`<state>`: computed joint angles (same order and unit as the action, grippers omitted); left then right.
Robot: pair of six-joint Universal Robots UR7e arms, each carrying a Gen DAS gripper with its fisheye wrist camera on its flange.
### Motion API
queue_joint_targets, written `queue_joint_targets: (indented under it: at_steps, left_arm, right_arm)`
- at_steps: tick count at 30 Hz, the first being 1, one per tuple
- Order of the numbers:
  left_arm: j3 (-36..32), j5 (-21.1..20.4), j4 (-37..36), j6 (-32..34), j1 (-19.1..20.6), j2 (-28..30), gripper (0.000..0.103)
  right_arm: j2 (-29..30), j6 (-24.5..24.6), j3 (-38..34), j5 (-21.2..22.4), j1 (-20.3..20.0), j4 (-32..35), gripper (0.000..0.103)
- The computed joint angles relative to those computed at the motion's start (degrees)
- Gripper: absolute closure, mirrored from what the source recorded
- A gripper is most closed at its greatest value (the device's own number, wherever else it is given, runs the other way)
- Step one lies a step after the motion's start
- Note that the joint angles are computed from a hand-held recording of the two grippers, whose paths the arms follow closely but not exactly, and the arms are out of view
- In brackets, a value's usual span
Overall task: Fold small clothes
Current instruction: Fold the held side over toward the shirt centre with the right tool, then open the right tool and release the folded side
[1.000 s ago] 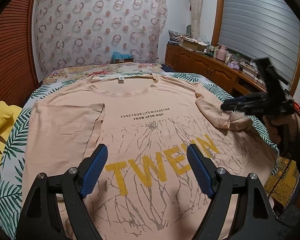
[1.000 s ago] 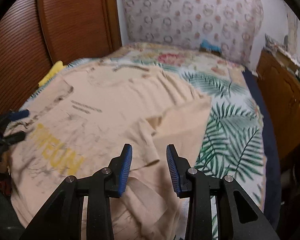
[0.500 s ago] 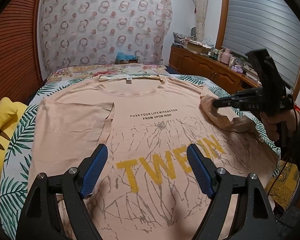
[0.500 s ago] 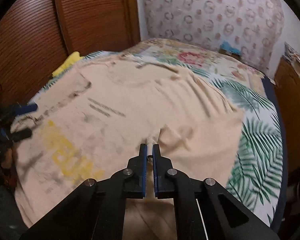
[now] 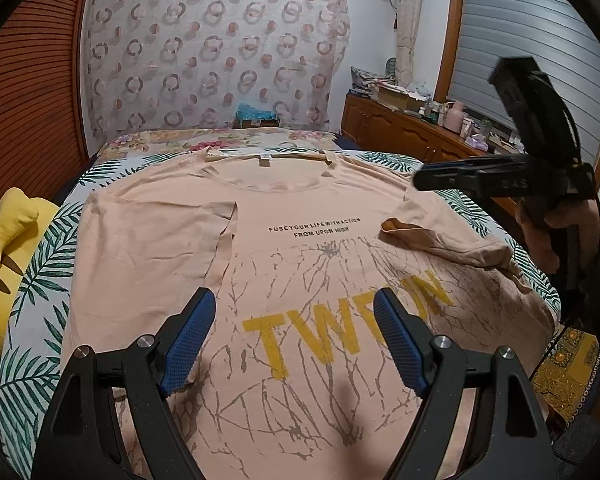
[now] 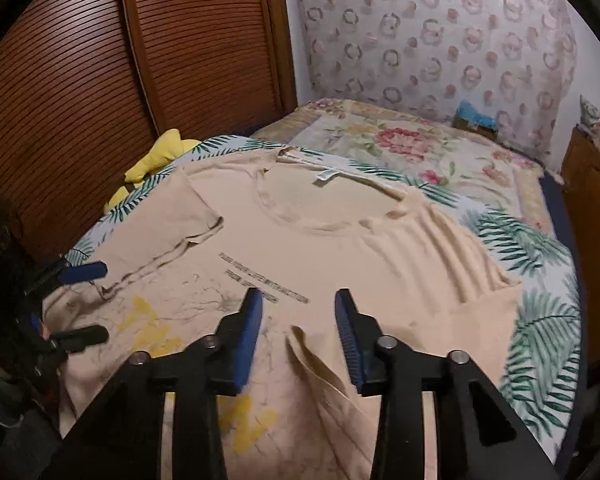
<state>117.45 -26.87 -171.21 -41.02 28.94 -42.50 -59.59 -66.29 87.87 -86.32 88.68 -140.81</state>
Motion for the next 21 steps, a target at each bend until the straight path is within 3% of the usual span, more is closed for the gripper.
queue_joint_targets:
  at_steps: [6,15,21]
  left_arm:
    - [-0.10,-0.09,-0.54,0.38,-0.16,0.24,0.021]
    - [-1.53,-1.65,0.00,1.70,0.38,1.07,0.021]
    - [-1.85,-1.78,0.61,1.69,0.40,1.19,0.021]
  right_arm:
    - [-3.83,0.08,3.74,-3.76,-2.95,-6.51,0.058]
    - [-5.96,1.17,5.23,-6.15,-7.59,-3.47,0.058]
    - [-6.78,-0.07,5.34,-4.65,-8.43,0.36,0.074]
